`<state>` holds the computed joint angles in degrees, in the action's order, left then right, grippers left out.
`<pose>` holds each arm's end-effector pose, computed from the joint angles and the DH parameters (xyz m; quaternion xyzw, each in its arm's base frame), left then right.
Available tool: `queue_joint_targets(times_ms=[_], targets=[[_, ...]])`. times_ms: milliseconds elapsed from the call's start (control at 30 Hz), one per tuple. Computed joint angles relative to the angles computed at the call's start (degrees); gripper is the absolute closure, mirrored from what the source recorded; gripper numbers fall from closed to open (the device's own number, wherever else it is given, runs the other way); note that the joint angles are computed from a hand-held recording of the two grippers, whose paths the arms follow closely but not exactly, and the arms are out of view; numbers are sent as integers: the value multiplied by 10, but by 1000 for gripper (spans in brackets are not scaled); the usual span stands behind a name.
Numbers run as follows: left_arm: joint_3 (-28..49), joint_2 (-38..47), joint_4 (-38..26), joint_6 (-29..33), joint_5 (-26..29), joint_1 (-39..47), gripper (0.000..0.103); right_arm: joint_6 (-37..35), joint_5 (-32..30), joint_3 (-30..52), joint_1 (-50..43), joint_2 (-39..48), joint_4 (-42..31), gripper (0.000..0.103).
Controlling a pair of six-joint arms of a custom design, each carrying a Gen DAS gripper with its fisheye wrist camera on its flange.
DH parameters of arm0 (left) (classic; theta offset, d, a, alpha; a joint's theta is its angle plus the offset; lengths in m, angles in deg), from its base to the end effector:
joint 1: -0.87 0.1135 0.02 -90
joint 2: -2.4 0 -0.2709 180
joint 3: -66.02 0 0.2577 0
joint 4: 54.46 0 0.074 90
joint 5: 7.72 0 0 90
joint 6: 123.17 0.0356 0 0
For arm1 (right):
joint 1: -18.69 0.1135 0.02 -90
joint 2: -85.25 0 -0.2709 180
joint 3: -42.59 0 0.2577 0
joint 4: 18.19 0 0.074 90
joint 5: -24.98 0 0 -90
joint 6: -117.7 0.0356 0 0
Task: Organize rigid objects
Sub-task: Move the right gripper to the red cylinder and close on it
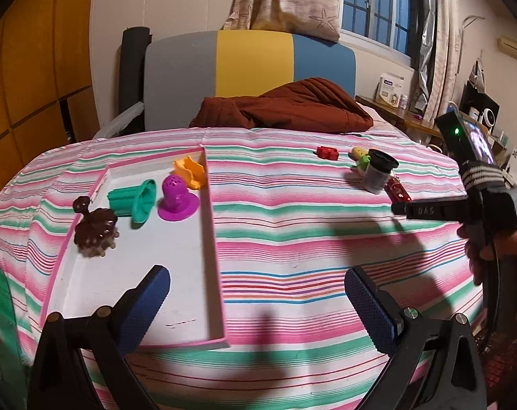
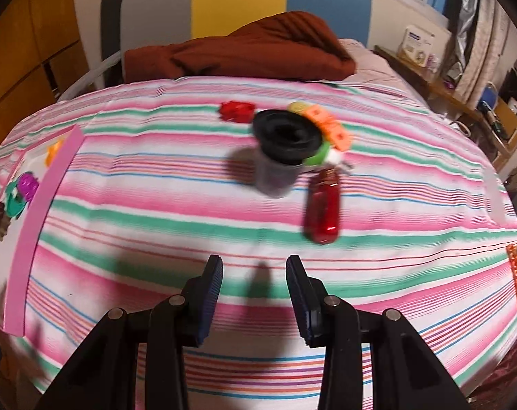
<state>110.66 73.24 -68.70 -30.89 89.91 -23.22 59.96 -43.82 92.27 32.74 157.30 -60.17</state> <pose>0.2222 -0.1045 0.1847 0.2338 0.8757 -0.1384 0.3992 0.2177 0.0412 0.1765 0.1920 0.9399 -0.0791 0.2711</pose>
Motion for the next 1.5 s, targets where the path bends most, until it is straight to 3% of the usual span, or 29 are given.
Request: queue_joint_targets(times_ms=[533, 867, 967, 1033, 1167, 1233, 1367, 1500], targets=[[1, 5, 0, 14, -42, -59, 0, -83, -22, -1, -124, -6, 21, 65], [7, 13, -2, 17, -60, -74, 0, -134, -125, -10, -278, -11, 82, 64], [9, 19, 0, 14, -65, -81, 0, -137, -187, -4, -302, 16, 96, 64], [12, 25, -1, 12, -66, -85, 0, -134, -228, 4, -306, 38, 105, 64], [13, 30, 0, 15, -76, -100, 0, -148, -194, 29, -273, 89, 106, 64], [11, 30, 2, 17, -81, -104, 0, -149, -211, 33, -278, 110, 115, 64], [12, 36, 4, 16, -83, -107, 0, -147, -228, 35, -290, 128, 121, 76], [16, 46, 3, 11, -81, -107, 0, -150, -232, 29, -298, 118, 118, 77]])
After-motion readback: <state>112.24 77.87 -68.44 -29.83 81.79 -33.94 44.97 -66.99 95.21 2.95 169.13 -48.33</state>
